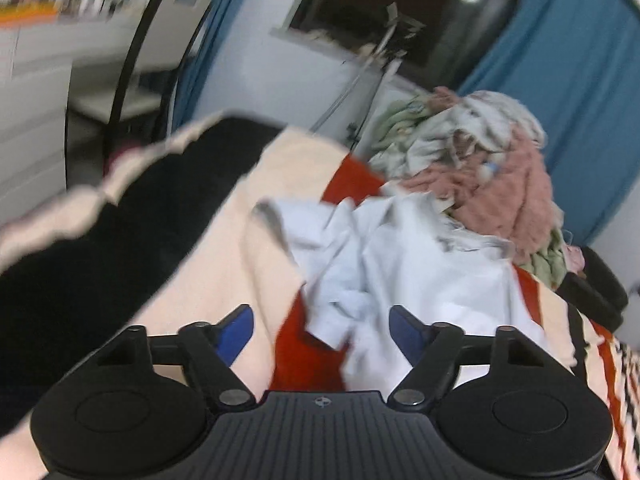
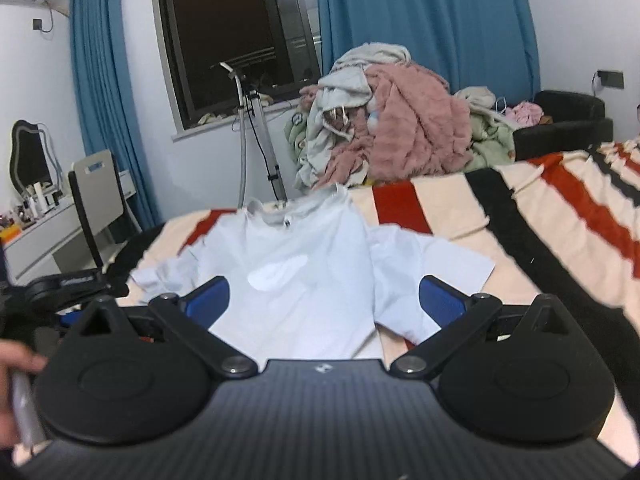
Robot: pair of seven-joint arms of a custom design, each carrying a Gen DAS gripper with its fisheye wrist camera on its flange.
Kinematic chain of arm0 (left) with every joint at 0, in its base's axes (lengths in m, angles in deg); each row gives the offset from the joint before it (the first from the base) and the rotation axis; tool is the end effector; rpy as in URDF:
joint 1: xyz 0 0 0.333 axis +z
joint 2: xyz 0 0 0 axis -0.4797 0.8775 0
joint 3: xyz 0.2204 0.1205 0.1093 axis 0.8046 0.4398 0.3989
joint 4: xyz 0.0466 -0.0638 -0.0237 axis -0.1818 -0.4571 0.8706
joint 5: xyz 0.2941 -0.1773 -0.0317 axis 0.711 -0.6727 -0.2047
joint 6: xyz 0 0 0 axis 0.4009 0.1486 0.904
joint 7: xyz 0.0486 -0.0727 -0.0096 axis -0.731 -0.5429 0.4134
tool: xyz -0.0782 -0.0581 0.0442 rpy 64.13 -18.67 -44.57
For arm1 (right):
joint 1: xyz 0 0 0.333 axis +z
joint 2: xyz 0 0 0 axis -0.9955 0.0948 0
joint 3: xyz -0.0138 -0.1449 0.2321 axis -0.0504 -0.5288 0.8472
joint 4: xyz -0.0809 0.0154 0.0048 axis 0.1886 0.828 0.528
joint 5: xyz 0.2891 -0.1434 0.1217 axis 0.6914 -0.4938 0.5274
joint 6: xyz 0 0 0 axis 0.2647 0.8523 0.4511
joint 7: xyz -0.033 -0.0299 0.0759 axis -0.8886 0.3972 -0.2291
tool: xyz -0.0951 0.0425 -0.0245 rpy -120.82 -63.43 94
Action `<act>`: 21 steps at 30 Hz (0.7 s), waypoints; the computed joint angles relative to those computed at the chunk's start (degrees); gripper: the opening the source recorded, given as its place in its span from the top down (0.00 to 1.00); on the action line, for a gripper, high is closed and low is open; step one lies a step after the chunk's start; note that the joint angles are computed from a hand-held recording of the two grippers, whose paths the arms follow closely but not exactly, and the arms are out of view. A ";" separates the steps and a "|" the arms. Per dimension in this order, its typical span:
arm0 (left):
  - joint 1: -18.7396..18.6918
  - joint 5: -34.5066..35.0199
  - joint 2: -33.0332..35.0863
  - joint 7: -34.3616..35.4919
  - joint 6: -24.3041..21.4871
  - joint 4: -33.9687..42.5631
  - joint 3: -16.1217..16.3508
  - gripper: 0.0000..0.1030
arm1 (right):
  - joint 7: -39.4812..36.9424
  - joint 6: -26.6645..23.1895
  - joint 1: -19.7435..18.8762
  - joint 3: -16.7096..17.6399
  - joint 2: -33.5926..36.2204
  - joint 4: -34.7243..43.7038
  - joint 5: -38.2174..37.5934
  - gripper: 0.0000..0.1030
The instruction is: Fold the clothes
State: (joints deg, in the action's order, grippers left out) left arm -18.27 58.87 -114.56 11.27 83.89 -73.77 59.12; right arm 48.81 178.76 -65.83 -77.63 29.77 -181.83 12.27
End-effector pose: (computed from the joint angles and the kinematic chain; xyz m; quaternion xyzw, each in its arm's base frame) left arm 0.3384 -0.0362 0.5765 -0.8033 0.3634 -0.3800 0.2797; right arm 0.4656 0.2024 0.4899 -0.6269 0.5411 -0.2515 0.5011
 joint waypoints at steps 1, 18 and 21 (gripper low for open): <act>1.47 0.69 2.65 -0.14 3.67 -0.09 -0.09 0.40 | 2.66 0.91 -0.16 -0.83 2.12 0.74 -2.91 0.00; 18.18 32.56 43.64 -1.19 -2.86 44.99 -3.11 0.96 | -8.75 -0.95 17.80 -16.81 22.63 21.27 13.97 0.00; 15.32 45.44 50.89 -5.63 -15.51 55.35 -2.66 0.95 | -12.99 -0.82 20.65 -18.87 24.25 23.13 17.70 0.00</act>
